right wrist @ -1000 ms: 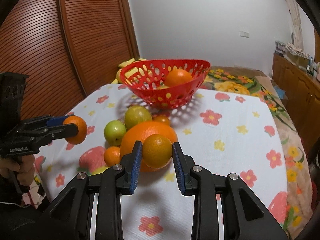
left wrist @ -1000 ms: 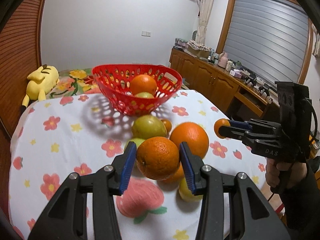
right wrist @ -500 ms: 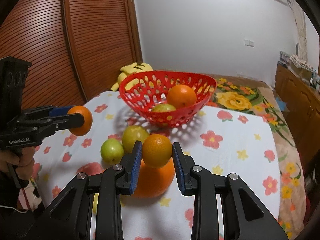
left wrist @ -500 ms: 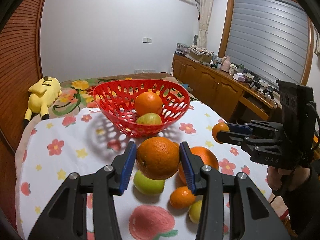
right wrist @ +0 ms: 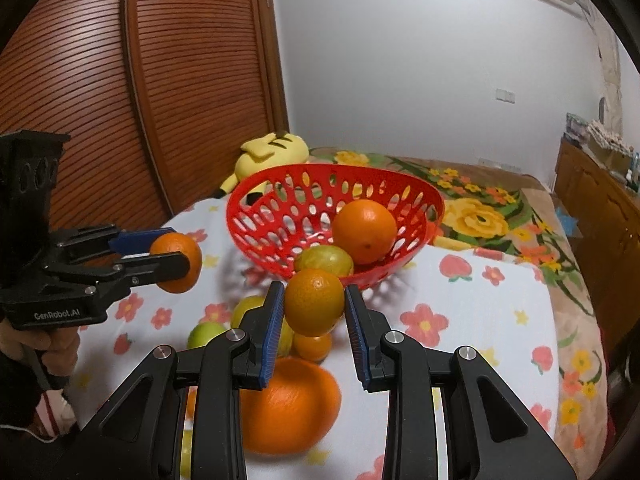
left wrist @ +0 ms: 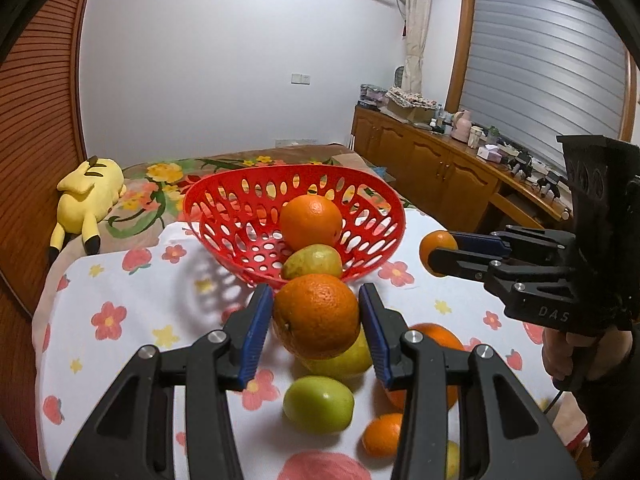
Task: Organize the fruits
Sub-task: 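Lift the small orange with the right tool while the left tool carries the tangerine toward the basket, then open the right tool over the basket while the left tool releases the tangerine into it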
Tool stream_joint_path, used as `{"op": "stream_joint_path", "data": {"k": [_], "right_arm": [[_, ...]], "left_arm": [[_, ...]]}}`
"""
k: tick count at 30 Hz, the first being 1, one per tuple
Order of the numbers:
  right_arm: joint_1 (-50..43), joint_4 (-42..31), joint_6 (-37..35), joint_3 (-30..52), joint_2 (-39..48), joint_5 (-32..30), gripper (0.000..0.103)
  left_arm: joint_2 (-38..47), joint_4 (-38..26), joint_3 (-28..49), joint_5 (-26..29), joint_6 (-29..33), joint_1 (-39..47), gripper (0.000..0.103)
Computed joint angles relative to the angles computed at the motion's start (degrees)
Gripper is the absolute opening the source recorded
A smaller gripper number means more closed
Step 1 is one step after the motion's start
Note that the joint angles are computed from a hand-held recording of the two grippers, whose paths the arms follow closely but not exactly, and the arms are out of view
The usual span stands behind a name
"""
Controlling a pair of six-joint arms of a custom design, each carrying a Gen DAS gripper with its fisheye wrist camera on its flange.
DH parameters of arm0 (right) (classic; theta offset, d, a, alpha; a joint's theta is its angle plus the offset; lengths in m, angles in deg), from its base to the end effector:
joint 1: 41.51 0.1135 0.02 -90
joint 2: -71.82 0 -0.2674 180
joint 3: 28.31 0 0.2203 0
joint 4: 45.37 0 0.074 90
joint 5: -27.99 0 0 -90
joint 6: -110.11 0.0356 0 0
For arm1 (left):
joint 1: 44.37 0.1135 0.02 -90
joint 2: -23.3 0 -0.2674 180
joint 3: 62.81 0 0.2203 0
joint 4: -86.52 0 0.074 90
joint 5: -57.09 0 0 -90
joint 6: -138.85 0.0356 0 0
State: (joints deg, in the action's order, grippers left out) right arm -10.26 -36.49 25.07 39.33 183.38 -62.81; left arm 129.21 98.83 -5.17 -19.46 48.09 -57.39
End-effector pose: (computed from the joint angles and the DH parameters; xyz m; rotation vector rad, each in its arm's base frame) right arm 0.3132 0.1906 0.1465 -0.5097 2.1471 0.3713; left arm 0.3176 -0.0819 0.1425 0.3668 2.1753 -0.3925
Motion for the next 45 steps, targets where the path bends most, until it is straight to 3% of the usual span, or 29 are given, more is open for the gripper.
{"op": "stream_joint_path", "data": {"k": [24, 31, 45], "right_arm": [[-3.5, -10.5, -5.0, 17.8, 11.2, -2.1, 0.03], [-4.4, -10.5, -4.7, 18.9, 11.9, -3.4, 0.03], [-5.0, -9.4, -5.1, 17.2, 10.1, -4.2, 0.032]], "left_arm": [[9.5, -9.3, 16.6, 0.7, 1.8, 0.3, 0.043], [10.9, -11.2, 20.0, 0.3, 2.8, 0.1, 0.038], [13.1, -12.4, 22.8, 0.4, 2.7, 1.0, 0.038]]}}
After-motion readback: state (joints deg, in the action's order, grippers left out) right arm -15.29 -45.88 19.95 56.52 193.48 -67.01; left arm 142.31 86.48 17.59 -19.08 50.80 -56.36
